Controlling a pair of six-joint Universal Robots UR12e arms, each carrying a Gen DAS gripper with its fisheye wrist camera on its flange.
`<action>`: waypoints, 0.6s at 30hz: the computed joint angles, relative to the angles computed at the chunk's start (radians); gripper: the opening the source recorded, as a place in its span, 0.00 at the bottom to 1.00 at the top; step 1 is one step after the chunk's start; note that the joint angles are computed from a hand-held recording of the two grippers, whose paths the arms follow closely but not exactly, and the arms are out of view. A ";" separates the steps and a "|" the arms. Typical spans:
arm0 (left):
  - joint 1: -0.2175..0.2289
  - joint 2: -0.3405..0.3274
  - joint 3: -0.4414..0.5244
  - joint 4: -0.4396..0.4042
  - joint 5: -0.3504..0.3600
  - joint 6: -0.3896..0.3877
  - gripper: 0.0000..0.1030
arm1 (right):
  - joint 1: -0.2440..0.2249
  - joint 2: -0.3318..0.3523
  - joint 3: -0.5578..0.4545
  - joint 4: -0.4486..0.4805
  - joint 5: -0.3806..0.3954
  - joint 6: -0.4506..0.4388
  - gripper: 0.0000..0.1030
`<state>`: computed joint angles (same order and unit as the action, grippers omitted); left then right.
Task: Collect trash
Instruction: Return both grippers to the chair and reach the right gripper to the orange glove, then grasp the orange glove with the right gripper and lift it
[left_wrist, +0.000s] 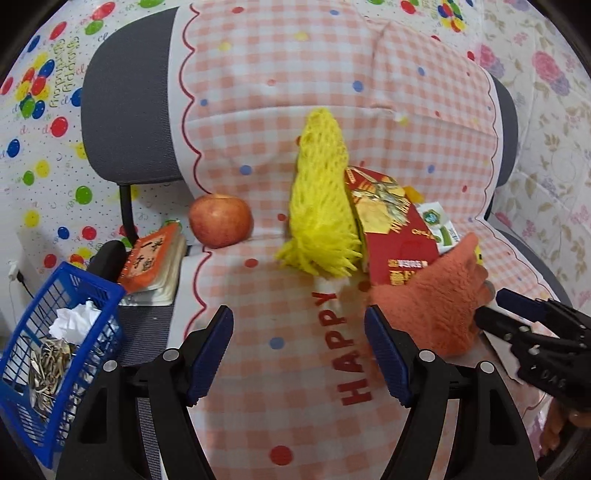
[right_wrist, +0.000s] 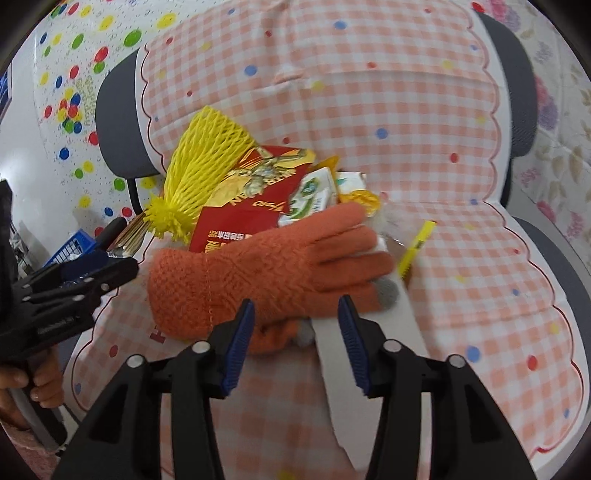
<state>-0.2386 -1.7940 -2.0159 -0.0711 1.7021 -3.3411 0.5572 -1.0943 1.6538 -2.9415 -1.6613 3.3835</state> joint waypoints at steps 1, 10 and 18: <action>0.003 0.001 -0.001 0.001 0.001 0.000 0.72 | 0.003 0.015 -0.018 0.009 -0.003 -0.013 0.63; 0.010 0.012 -0.015 0.004 -0.004 -0.010 0.72 | 0.015 0.027 -0.039 0.022 -0.027 -0.068 0.14; 0.003 0.026 -0.009 0.017 0.033 0.005 0.74 | 0.006 -0.074 0.017 -0.173 -0.071 -0.071 0.13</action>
